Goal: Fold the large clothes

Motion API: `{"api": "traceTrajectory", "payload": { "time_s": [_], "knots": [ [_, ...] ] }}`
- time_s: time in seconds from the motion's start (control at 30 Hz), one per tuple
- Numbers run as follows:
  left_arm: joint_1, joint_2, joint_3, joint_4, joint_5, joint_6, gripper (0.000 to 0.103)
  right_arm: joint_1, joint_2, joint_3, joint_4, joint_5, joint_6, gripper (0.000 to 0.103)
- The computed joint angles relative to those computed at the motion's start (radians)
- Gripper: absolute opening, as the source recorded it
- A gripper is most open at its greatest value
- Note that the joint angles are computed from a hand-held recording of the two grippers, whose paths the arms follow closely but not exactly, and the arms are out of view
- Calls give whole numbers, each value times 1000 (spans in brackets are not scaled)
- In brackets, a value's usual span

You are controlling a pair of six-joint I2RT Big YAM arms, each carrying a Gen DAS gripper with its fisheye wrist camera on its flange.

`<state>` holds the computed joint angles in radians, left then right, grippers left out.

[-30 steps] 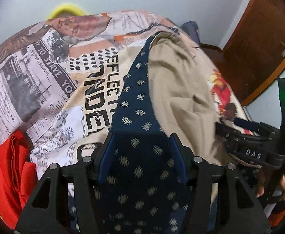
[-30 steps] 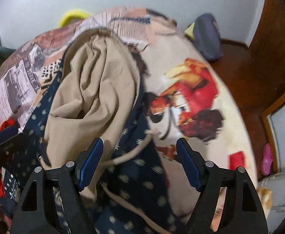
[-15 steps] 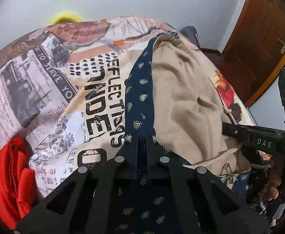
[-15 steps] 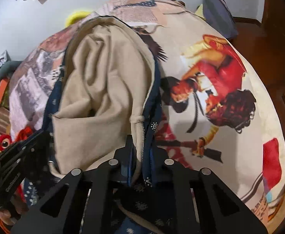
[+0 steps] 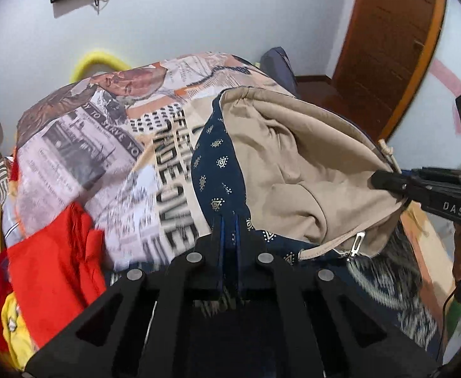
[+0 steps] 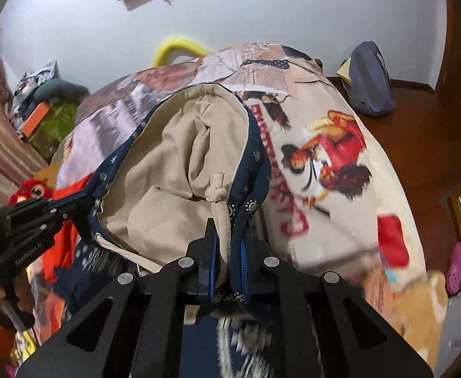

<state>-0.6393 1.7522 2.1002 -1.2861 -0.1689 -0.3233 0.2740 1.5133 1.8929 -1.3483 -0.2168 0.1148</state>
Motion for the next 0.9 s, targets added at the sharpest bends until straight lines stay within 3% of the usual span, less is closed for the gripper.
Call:
{"api": "traceTrajectory", "payload": {
  "time_s": [0.13, 0.27, 0.5, 0.7, 0.83, 0.9],
  "knots": [
    [-45, -99, -123, -9, 31, -28, 4, 22, -105, -102, 1, 16, -3, 11],
    [-103, -192, -257, -3, 9, -53, 4, 52, -209, -210, -45, 45, -26, 11],
    [-120, -269, -429, 32, 14, -123, 3, 78, -291, -336, -85, 87, -30, 12],
    [-109, -291, -506, 45, 37, -136, 6, 128, -344, -425, -38, 194, -25, 18],
    [-103, -294, -488, 20, 65, -151, 9, 139, -347, -411, -49, 235, -49, 32],
    [-106, -296, -468, 10, 52, -141, 17, 140, -356, -406, -47, 246, -56, 39]
  ]
}}
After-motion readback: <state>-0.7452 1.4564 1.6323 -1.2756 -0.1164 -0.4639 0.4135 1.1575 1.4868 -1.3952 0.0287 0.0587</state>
